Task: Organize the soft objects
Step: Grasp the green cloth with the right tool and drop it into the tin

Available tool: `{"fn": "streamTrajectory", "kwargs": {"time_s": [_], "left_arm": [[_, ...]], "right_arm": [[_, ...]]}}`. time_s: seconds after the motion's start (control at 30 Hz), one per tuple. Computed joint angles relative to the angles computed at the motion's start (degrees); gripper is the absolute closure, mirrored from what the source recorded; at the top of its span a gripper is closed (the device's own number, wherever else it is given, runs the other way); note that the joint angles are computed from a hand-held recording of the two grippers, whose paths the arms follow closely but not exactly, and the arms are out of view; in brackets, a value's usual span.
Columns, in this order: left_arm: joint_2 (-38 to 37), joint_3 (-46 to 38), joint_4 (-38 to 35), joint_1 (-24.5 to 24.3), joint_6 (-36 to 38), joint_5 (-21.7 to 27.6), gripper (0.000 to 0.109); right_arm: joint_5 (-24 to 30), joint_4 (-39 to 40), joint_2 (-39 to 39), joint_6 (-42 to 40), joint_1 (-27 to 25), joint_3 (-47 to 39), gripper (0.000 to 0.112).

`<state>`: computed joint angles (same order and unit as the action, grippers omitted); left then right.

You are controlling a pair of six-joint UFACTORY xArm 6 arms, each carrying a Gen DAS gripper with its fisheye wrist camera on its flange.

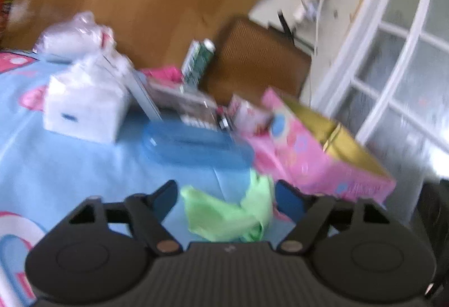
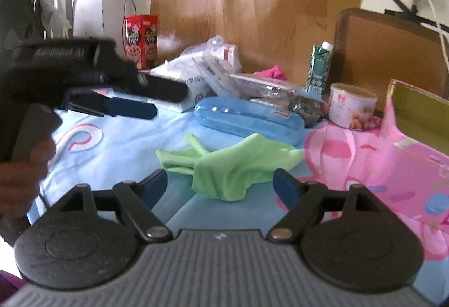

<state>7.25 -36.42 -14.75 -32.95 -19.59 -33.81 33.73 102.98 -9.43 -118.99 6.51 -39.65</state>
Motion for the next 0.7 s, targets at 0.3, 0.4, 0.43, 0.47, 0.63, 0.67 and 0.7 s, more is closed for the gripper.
{"fn": "streamTrajectory", "kwargs": {"time_s": [0.3,0.4,0.43,0.47,0.63,0.67,0.7], "left_arm": [[3.34,-7.43,10.1,0.67,-5.83,6.22,0.08],[5.01,-12.58,10.52,-0.43,-3.64,7.0,0.08],[5.92,-14.91,10.99,-0.78,-2.91,7.39,0.08],[6.88,-17.34,11.28,-1.15,-1.86,7.96,0.08],[15.52,-33.3,9.84,-4.11,6.1,13.28,0.08],[17.8,-36.99,11.31,-4.23,5.29,14.83,0.08],[19.79,-40.04,13.77,-4.08,3.43,16.15,0.08]], "right_arm": [[-1.77,6.13,1.3,-5.92,0.97,-0.76,0.092],[-0.46,13.24,-0.3,-10.83,-1.44,-0.05,0.092],[-0.1,15.98,-0.71,-12.86,-2.41,-0.04,0.092],[0.34,18.84,-1.07,-15.07,-3.48,-0.08,0.092],[2.52,27.51,0.36,-20.95,-9.78,-3.2,0.092],[2.31,27.82,1.11,-20.54,-10.87,-4.23,0.092],[1.91,27.91,2.18,-19.84,-11.99,-5.58,0.092]]}}
